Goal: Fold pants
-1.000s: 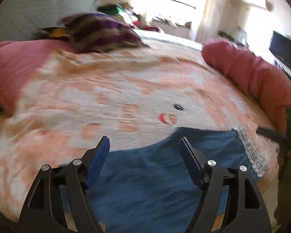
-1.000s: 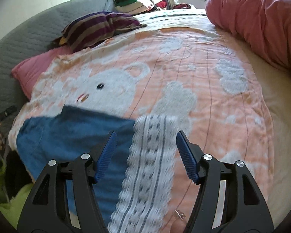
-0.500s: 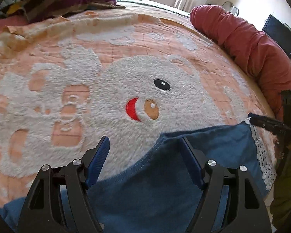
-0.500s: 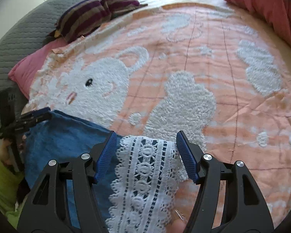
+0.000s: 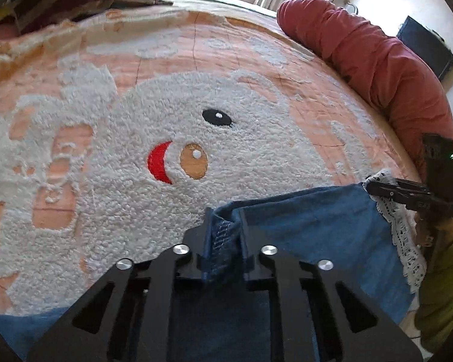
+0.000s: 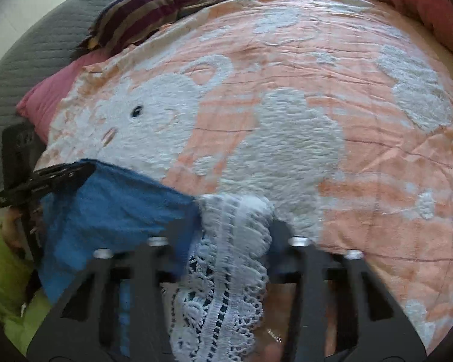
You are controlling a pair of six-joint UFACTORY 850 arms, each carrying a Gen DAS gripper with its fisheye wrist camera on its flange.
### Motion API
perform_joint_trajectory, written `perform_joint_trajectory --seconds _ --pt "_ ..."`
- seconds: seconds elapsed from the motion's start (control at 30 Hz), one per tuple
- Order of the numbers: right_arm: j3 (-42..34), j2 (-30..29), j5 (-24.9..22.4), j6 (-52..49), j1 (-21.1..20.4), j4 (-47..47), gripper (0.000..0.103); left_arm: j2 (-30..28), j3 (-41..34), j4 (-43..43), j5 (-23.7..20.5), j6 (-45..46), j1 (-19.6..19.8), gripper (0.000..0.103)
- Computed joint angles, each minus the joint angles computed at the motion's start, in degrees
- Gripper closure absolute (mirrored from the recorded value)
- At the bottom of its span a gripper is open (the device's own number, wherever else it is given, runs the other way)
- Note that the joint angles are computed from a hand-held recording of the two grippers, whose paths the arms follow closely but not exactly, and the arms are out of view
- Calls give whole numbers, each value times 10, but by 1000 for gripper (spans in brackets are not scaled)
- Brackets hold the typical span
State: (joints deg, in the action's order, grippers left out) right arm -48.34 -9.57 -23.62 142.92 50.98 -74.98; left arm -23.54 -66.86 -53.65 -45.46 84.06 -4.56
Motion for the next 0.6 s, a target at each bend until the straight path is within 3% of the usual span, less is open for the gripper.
perform_joint_trajectory --seconds 0.13,0.23,0.4,0.5,0.57,0.6 --pt "-28 -4 -61 -78 13 31 85 14 3 -31 1 25 5 97" --pt "-42 -7 -77 -131 -2 50 85 16 -4 -35 18 24 -3 97" --pt "-57 -40 -30 -237 -44 137 82 8 6 -25 88 24 -28 95" --pt "-44 -38 -15 -194 -49 112 77 -1 11 -38 107 37 -28 87" --pt "-41 -29 -47 -189 -41 122 68 -5 6 -45 89 35 -20 85" --pt "-40 -25 -63 -190 -37 130 66 -3 5 -46 90 33 -17 79"
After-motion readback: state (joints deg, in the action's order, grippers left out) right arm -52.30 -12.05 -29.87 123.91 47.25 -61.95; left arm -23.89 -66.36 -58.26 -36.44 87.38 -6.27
